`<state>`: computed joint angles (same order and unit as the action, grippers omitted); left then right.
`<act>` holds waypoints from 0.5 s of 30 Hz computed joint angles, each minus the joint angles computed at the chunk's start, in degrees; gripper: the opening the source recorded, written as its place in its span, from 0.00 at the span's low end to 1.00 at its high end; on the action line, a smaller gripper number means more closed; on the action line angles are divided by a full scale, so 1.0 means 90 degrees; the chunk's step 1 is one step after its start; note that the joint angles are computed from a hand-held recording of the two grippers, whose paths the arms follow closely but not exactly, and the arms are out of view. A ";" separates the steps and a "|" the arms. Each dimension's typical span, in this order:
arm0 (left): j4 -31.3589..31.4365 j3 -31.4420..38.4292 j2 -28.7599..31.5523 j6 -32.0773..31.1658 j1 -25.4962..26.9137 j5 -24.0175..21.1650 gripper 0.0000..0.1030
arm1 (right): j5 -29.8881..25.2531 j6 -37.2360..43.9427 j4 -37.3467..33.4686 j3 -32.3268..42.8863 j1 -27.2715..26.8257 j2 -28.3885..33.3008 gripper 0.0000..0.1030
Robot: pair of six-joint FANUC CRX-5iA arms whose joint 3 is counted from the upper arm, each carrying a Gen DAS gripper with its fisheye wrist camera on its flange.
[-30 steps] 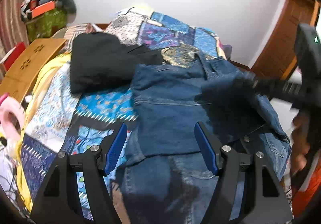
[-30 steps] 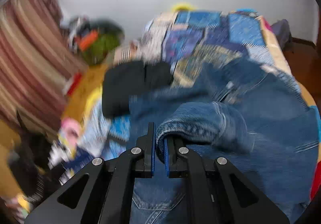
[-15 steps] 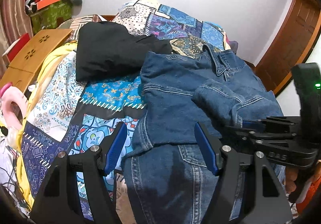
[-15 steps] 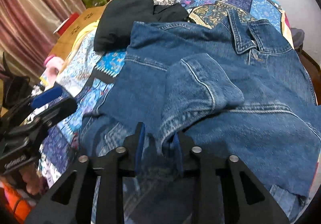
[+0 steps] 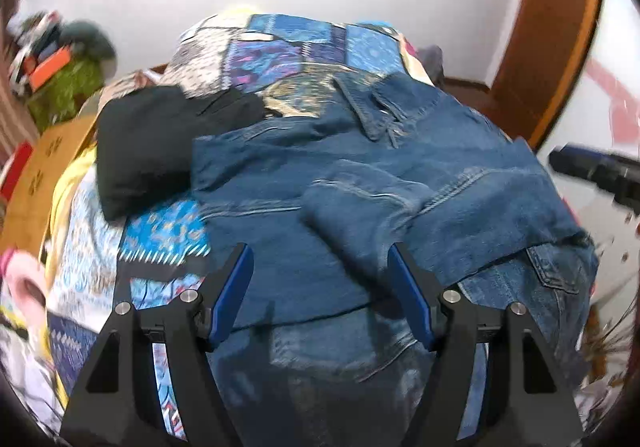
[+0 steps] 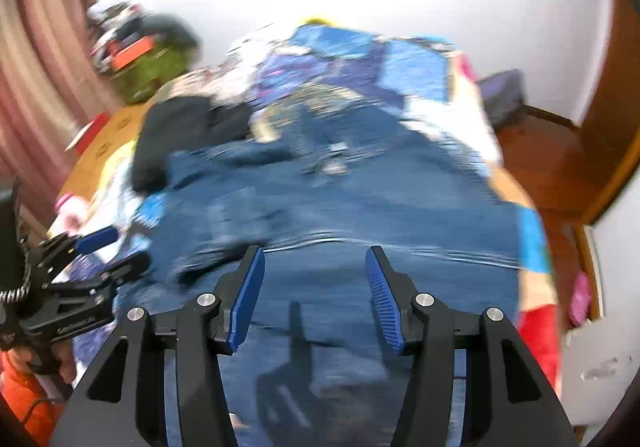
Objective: Fold large clothes
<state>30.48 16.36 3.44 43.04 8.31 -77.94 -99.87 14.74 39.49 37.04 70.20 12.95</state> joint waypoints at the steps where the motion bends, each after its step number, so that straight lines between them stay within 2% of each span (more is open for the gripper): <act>1: -0.0089 -0.0002 -0.0001 -0.0040 -0.0116 0.0045 0.67 | -0.0173 -0.0180 0.0113 -0.0206 0.0026 -0.0134 0.49; 7: -0.0894 0.0141 0.0216 0.0052 -0.0791 0.0209 0.67 | -0.0726 -0.1222 0.0251 -0.1245 0.0200 -0.0902 0.52; 9: -0.1280 0.0230 0.0329 0.0291 -0.1001 0.0356 0.67 | -0.0831 -0.1576 0.0198 -0.1547 0.0247 -0.1150 0.52; 12: -0.1445 0.0271 0.0427 0.0544 -0.1100 0.0529 0.66 | -0.0863 -0.2096 0.0075 -0.1993 0.0314 -0.1490 0.52; 15: -0.1451 0.0408 0.0536 0.0748 -0.1137 0.0598 0.50 | -0.0814 -0.2560 -0.0083 -0.2324 0.0362 -0.1740 0.52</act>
